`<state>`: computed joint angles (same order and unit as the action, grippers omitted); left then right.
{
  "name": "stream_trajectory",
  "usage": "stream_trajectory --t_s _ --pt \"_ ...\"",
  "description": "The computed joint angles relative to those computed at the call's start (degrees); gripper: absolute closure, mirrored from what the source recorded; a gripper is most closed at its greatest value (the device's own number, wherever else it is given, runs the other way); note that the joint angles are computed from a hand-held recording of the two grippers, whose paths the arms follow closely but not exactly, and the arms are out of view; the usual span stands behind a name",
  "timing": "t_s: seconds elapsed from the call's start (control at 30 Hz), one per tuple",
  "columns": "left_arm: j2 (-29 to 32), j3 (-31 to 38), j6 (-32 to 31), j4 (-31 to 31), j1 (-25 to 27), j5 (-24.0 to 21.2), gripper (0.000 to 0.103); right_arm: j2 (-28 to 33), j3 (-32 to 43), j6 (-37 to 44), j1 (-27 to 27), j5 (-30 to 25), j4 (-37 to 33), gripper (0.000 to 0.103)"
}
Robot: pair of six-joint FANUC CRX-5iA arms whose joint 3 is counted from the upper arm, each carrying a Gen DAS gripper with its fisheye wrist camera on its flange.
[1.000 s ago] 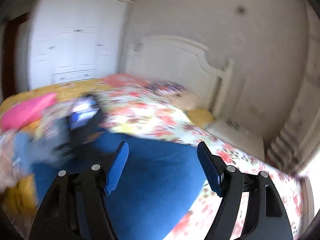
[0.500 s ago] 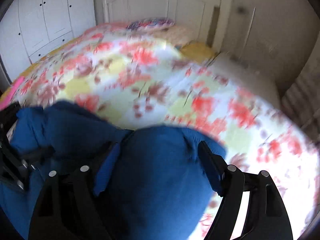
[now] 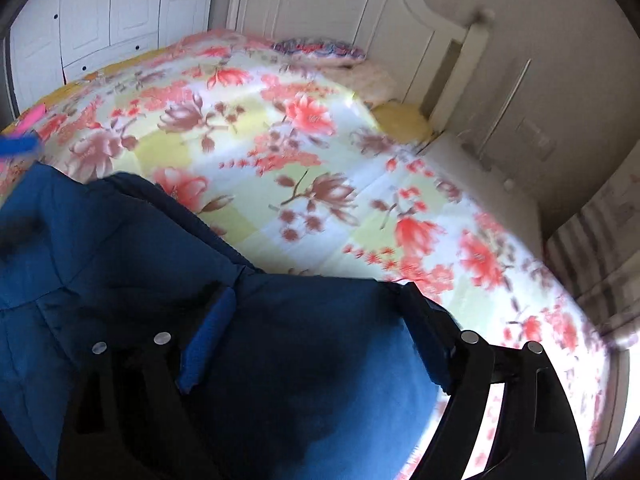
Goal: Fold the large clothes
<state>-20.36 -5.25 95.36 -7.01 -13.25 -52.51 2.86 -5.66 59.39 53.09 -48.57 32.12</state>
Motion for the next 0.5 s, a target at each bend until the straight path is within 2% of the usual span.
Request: stream_trajectory --t_s 0.1,0.17,0.23,0.27,0.3,0.33,0.37,0.4,0.43,0.5 --pt "-6.3 -3.3 -2.7 0.7 -1.7 -0.6 0.004 -6.1 -4.4 -4.9 1.2 3.4 2.8 0.025" --pt "-8.2 -3.8 1.0 -4.9 -7.3 -4.3 0.004 -10.2 -6.4 -3.8 3.2 4.6 2.1 0.024" --pt "-6.7 -3.9 7.1 -11.7 -13.2 -9.9 0.004 -12.5 -7.5 -1.0 5.4 3.9 0.5 0.024" --pt "-5.9 -4.9 8.9 -12.9 -14.2 -11.1 0.003 -13.4 -8.1 0.4 7.1 2.3 -0.3 0.023" --pt "-6.4 -7.0 9.7 -11.4 -13.1 -9.9 0.003 -13.1 -7.9 2.1 8.2 -0.1 -1.9 0.022" --pt "-8.0 -10.7 10.8 -7.3 -10.1 -6.8 0.002 -12.4 -8.5 2.9 9.1 -1.3 -2.9 0.022" --pt "-9.3 -13.6 9.6 -2.1 -6.3 -4.6 0.002 -12.9 -10.7 0.8 9.1 0.5 -2.5 0.021" --pt "-10.0 -14.9 8.3 0.6 -4.5 -3.7 0.002 -13.7 -12.5 -2.0 8.2 3.8 -3.4 0.021" --pt "-10.1 -15.4 7.9 1.4 -4.1 -3.1 0.002 -13.9 -12.5 -1.9 7.3 4.5 -5.6 0.021" --pt "-9.6 -14.4 9.2 -1.5 -5.9 -3.9 0.002 -14.6 -12.6 -4.8 8.9 1.1 -1.6 0.023"
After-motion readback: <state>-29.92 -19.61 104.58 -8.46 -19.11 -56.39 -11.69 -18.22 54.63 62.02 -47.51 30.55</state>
